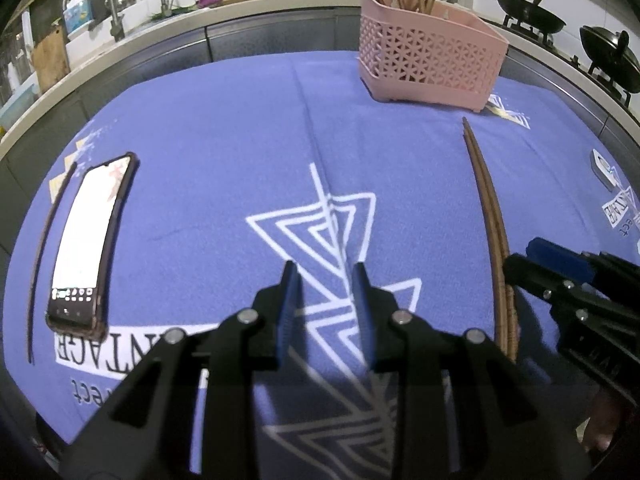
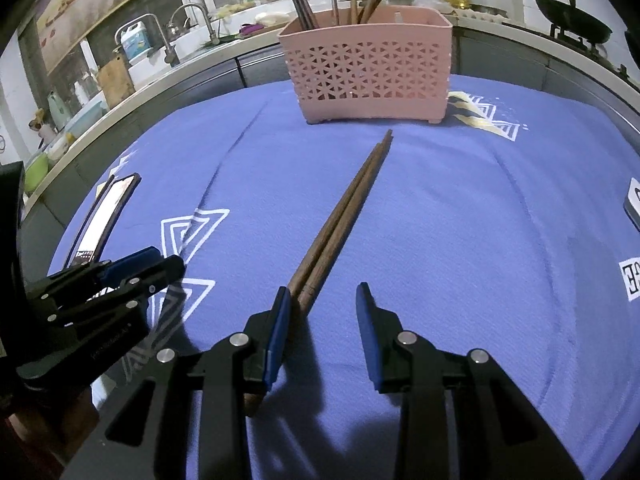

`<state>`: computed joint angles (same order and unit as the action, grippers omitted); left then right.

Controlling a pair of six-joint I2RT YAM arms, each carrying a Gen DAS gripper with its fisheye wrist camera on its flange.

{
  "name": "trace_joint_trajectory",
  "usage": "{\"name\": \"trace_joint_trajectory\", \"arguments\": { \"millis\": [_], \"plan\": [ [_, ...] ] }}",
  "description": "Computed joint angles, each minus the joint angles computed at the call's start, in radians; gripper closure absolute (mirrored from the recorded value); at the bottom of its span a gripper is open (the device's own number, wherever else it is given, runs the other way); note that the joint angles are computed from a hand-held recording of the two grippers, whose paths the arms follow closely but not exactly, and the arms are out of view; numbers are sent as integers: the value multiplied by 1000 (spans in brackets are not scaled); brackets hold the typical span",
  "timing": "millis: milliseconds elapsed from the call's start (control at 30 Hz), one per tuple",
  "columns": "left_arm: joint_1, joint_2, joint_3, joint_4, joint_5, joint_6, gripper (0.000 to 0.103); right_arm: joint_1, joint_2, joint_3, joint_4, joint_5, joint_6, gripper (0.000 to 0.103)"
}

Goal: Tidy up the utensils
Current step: 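Lower both open grippers back to the remaining chopsticks on the cloth, then grasp a dark chopstick with the left gripper while the right gripper grasps another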

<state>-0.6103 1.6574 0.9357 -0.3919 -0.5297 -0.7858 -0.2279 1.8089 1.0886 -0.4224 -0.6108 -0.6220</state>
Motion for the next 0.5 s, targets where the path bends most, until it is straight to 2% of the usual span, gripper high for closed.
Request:
{"name": "trace_joint_trajectory", "arguments": {
  "millis": [267,500],
  "plan": [
    [-1,2,5,-8,-5,-2,76,16,-29,-39,40,21,-15,68],
    [-5,9,16,-19,-7,-11,76,-27,1,5,12,16,-9,68]
  ]
}}
